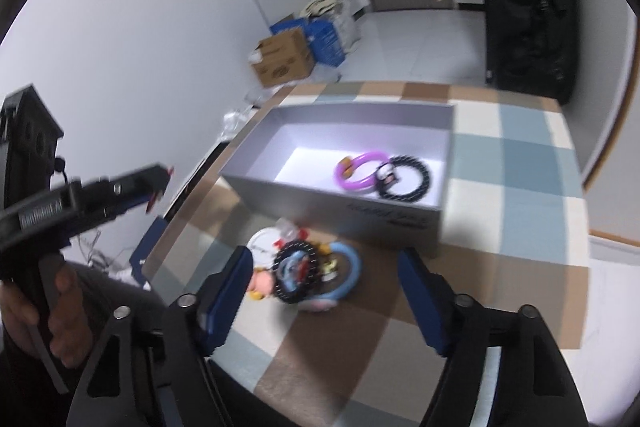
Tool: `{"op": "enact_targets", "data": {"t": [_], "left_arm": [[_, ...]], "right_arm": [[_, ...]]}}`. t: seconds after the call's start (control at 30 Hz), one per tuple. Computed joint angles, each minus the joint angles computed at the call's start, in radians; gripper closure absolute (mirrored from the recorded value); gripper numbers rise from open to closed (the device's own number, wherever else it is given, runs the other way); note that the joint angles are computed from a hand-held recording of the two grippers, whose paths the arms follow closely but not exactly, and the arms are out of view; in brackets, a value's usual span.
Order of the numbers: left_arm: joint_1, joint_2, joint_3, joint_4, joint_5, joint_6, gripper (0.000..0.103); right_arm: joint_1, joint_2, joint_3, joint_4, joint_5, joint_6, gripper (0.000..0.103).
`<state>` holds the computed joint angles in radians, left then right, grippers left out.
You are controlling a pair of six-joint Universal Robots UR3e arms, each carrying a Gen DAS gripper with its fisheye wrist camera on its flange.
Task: Organize jewelry
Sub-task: 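Lift the red badge with the left tool while the right tool grasps the coiled hair tie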
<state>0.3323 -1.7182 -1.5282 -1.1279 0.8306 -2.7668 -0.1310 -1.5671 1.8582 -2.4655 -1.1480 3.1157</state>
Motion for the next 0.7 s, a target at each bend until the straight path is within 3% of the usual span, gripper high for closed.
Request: {"op": "enact_targets", "data": {"t": [0.3,0.53,0.7], "left_arm": [[0.030,-0.017,0.035,-0.066,-0.027,0.043,0.066],[0.031,-0.027,0.055,-0.092,-0.029,0.052,0.066],[0.033,-0.027,0.058,-0.098,-0.032,0.053,0.066]], "right_arm": [[0.059,0.108,-0.086,0.051,-0.029,-0.006,0.064],[0.113,0.157,-0.139,0.070,-0.129,-0.008,0.089],[0.112,0.154,-0.139,0.063,-0.127,-0.011,0.094]]}}
